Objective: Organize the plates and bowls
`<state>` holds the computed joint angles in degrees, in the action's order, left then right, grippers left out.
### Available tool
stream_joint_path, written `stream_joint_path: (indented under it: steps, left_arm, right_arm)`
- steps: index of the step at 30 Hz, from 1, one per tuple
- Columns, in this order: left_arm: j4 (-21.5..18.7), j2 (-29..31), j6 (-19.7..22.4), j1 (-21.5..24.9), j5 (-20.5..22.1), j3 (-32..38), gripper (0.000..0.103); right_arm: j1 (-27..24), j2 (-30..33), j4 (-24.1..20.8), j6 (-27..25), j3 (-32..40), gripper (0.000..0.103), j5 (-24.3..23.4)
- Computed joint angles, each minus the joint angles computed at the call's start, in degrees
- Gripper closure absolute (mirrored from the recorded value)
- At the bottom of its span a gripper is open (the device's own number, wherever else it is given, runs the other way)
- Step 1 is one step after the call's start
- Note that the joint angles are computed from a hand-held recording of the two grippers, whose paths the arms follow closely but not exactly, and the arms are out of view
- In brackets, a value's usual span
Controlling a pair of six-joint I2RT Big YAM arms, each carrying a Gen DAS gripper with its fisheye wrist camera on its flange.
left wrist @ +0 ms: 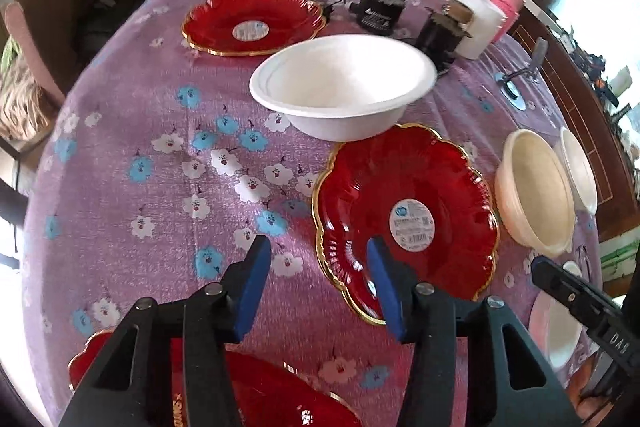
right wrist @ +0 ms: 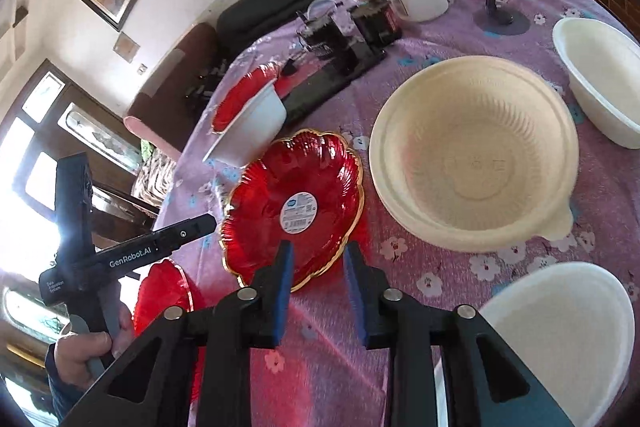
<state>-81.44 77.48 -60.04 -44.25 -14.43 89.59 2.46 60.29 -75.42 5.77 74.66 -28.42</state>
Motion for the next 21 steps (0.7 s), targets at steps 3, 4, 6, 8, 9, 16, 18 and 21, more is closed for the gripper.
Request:
stream_joint_path:
  steps: [3,4,6,8,9,16,18,21]
  left_arm:
    - [1.0,0.24,0.23,1.47,1.89,-0.6,0.06]
    - [0.95,0.74,0.65,1.92,2.2,-0.3,0.06]
    - [0.89,1.31,0.94,2.32,2.55,0.06,0.066]
    - [1.05,2.34,1.68,3.2,3.78,0.48,0.07]
    - [1.36,2.79,1.93,3.69,4.58,0.48,0.074]
    - [2.39,4.93,3.1,4.72,5.7,0.55,0.084]
    - [2.53,4.93,3.32,4.73,5.61,0.56,0.084]
    - [3.23,4.3,3.52,4.64,6.03,-0.16,0.084]
  right_arm:
    - [0.74,1.22,0.37,0.66,0.14,0.077,1.19]
    - [0.84,1.56,0.49,0.76,0.11,0.077,1.43]
    - [0.95,2.13,0.81,0.99,-0.13,0.078,1.56]
    - [0.94,2.75,0.92,1.32,-0.28,0.084,1.56]
    - [0.88,3.02,0.91,1.37,-0.32,0.085,1.29]
    - [0.95,4.38,2.56,2.63,-0.87,0.093,1.72]
    - [0.91,4.46,3.1,2.97,-0.86,0.095,2.03]
    - [0.68,4.47,3.03,2.82,-0.97,0.096,1.68]
